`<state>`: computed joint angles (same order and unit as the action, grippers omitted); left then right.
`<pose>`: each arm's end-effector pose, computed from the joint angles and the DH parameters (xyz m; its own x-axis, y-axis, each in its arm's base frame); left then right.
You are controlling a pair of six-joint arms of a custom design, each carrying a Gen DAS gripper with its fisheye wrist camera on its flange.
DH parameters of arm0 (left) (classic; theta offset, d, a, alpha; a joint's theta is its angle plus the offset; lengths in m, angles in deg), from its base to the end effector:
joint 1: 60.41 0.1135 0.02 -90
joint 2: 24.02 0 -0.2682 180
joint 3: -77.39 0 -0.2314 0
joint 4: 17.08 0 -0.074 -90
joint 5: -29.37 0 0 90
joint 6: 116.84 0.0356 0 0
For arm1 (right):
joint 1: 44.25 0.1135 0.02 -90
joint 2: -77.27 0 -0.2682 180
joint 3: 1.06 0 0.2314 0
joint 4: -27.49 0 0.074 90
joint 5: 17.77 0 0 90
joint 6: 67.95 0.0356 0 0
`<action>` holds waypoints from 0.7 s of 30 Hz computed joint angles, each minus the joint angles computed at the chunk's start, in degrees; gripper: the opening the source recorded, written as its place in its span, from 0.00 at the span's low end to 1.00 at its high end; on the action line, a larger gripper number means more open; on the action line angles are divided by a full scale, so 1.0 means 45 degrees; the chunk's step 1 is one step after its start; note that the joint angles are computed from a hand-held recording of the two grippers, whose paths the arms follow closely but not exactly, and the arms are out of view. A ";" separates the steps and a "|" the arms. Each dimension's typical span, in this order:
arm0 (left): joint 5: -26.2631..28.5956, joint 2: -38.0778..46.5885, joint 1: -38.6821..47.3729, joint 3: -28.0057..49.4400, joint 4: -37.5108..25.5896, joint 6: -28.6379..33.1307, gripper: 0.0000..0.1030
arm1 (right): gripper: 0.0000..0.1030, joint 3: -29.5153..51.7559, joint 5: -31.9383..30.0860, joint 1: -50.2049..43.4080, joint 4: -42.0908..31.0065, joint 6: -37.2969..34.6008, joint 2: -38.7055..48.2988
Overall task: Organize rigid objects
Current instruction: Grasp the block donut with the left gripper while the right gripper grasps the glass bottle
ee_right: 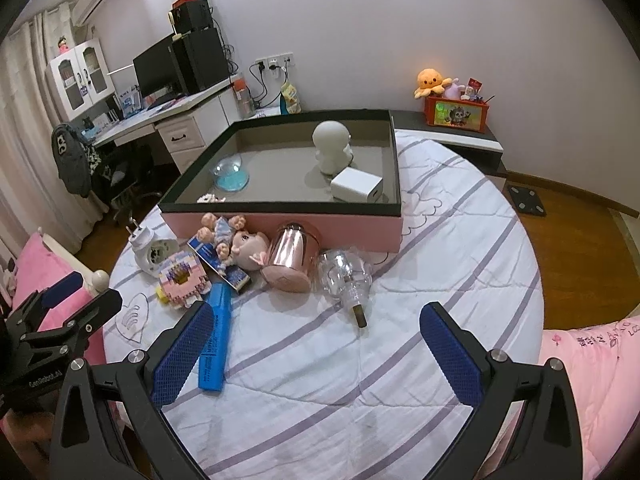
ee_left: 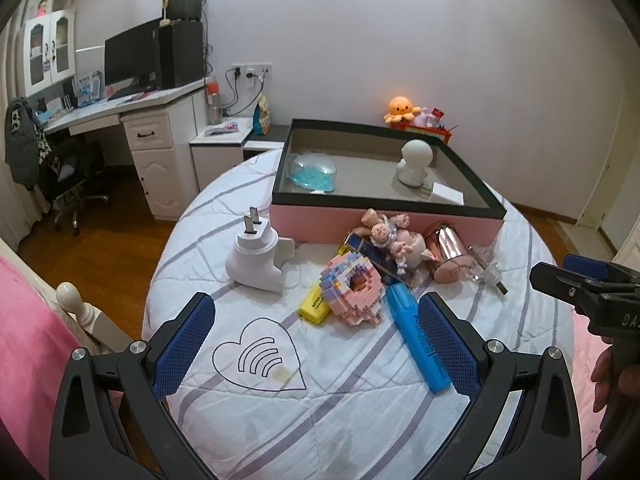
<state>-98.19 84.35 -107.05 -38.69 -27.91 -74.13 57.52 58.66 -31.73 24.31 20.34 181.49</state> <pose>0.2409 -0.2235 0.1220 -0.6311 -0.1801 -0.7545 -0.1854 0.9795 -0.0787 0.3098 0.0773 0.1263 -0.7236 -0.1904 -0.6634 -0.3833 0.9102 0.1569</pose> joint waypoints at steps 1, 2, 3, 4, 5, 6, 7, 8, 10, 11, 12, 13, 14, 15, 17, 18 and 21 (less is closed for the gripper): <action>0.0066 0.0092 0.0033 0.0042 0.0032 0.0027 1.00 | 1.00 0.0047 0.0026 -0.0012 0.0020 -0.0001 0.0130; 0.0134 0.0209 0.0073 0.0111 0.0056 0.0062 1.00 | 1.00 0.0124 0.0051 -0.0049 0.0026 0.0006 0.0300; 0.0187 0.0314 0.0096 0.0191 0.0048 0.0080 1.00 | 1.00 0.0223 0.0059 -0.0099 0.0020 0.0012 0.0496; 0.0271 0.0476 0.0149 0.0308 0.0055 0.0121 1.00 | 1.00 0.0307 0.0047 -0.0171 0.0002 -0.0012 0.0648; 0.0327 0.0619 0.0181 0.0405 0.0072 0.0142 1.00 | 1.00 0.0400 0.0076 -0.0219 0.0007 -0.0025 0.0830; 0.0399 0.0758 0.0234 0.0506 0.0098 0.0189 1.00 | 1.00 0.0506 0.0111 -0.0272 -0.0018 -0.0038 0.1008; 0.0462 0.0902 0.0281 0.0623 0.0115 0.0242 1.00 | 1.00 0.0642 0.0121 -0.0322 -0.0068 -0.0041 0.1205; 0.0523 0.1067 0.0340 0.0781 0.0123 0.0325 1.00 | 1.00 0.0775 0.0106 -0.0368 -0.0113 -0.0059 0.1382; 0.0581 0.1437 0.0456 0.1148 0.0130 0.0541 1.00 | 1.00 0.1071 0.0126 -0.0443 -0.0194 -0.0126 0.1773; 0.0611 0.1603 0.0517 0.1316 0.0105 0.0632 1.00 | 1.00 0.1194 0.0152 -0.0461 -0.0226 -0.0150 0.1944; 0.0656 0.1847 0.0595 0.1580 0.0013 0.0739 1.00 | 1.00 0.1389 0.0153 -0.0500 -0.0293 -0.0185 0.2175; 0.0685 0.2072 0.0663 0.1810 -0.0072 0.0812 1.00 | 1.00 0.1544 0.0146 -0.0524 -0.0371 -0.0206 0.2325; 0.0709 0.2244 0.0709 0.1977 -0.0132 0.0856 1.00 | 1.00 0.1722 0.0144 -0.0550 -0.0445 -0.0234 0.2510; 0.0770 0.2439 0.0779 0.2172 -0.0199 0.0905 1.00 | 1.00 0.1856 0.0149 -0.0563 -0.0488 -0.0261 0.2656; 0.0897 0.2828 0.0912 0.2526 -0.0304 0.0972 1.00 | 1.00 0.2218 0.0164 -0.0609 -0.0603 -0.0313 0.3029; 0.0920 0.3017 0.0980 0.2714 -0.0364 0.1028 1.00 | 1.00 0.2412 0.0177 -0.0622 -0.0682 -0.0333 0.3206; 0.0884 0.3610 0.1170 0.3317 -0.0651 0.1210 0.98 | 1.00 0.3016 0.0258 -0.0609 -0.0869 -0.0424 0.3755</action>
<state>-94.21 100.59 -101.78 -23.76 -30.84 -68.69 71.10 59.82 -34.47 20.40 18.44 198.38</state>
